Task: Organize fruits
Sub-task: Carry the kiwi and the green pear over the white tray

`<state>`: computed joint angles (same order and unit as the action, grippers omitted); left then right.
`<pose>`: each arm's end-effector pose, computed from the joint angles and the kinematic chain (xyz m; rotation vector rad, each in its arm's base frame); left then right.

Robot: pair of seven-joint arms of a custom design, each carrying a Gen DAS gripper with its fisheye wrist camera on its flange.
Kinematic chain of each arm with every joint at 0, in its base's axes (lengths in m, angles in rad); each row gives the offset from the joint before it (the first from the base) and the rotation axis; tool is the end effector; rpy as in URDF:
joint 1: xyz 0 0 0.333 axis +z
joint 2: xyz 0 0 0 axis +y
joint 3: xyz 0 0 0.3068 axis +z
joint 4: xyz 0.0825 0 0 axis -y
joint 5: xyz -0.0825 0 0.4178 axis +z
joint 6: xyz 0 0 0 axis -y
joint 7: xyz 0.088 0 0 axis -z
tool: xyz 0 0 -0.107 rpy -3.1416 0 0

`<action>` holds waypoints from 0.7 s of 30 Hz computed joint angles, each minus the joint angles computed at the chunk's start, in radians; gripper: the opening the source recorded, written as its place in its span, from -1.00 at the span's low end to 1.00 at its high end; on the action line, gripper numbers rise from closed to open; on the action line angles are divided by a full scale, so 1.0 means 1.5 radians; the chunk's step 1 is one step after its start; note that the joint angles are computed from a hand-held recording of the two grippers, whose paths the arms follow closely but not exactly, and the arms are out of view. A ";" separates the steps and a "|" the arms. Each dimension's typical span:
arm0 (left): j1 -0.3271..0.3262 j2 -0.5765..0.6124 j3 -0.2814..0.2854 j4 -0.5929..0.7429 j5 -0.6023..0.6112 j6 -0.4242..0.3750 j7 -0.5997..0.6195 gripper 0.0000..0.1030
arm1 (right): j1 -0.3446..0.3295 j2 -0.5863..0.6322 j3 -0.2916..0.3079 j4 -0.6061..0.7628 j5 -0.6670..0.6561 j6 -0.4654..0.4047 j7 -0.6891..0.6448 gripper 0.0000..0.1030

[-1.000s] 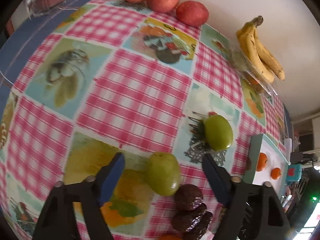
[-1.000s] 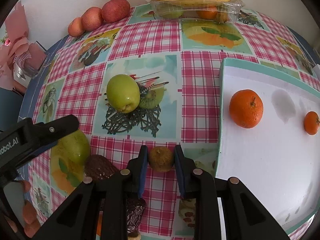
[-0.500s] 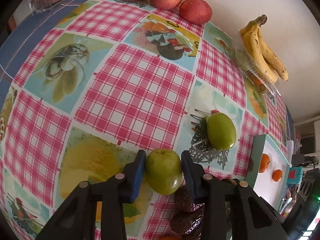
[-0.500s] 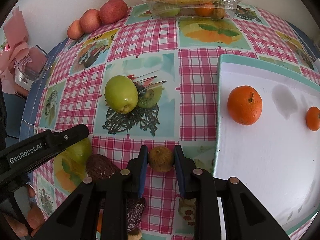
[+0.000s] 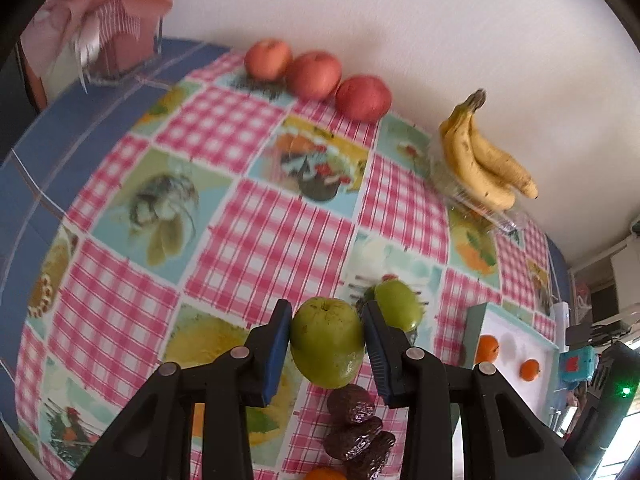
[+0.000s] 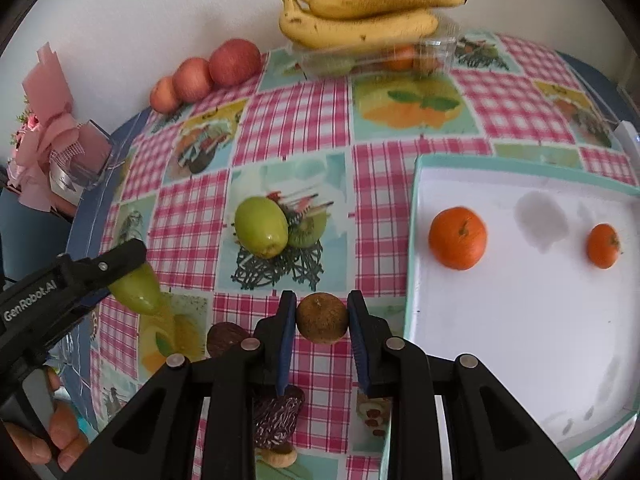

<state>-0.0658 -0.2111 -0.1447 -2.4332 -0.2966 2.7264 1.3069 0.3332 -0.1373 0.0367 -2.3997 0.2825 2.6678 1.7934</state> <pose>0.5171 -0.1000 0.4093 -2.3389 1.7430 -0.7584 0.5031 0.1863 0.3808 -1.8372 1.9852 -0.0503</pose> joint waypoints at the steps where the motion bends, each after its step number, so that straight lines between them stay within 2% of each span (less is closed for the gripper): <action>1: 0.004 -0.004 -0.005 -0.001 0.013 0.003 -0.010 -0.24 | 0.000 -0.005 -0.002 -0.001 0.006 -0.001 -0.005 -0.47; 5: -0.008 -0.016 -0.003 -0.009 -0.001 0.011 0.002 -0.24 | -0.005 -0.019 -0.008 -0.007 0.015 -0.002 -0.008 -0.47; 10: -0.013 -0.010 -0.024 0.001 0.035 0.007 -0.021 -0.24 | -0.012 -0.049 -0.018 -0.028 0.002 0.004 0.011 -0.47; 13: -0.032 -0.012 -0.021 0.003 0.014 0.007 -0.006 -0.24 | -0.029 -0.066 -0.017 -0.038 -0.042 0.009 0.040 -0.47; 16: -0.030 -0.014 -0.040 0.009 0.051 0.006 -0.031 -0.24 | -0.050 -0.081 -0.017 -0.049 -0.096 0.013 0.078 -0.47; 21: -0.052 -0.010 -0.045 0.019 0.060 0.002 -0.029 -0.24 | -0.073 -0.107 -0.041 -0.071 -0.117 0.018 0.108 -0.47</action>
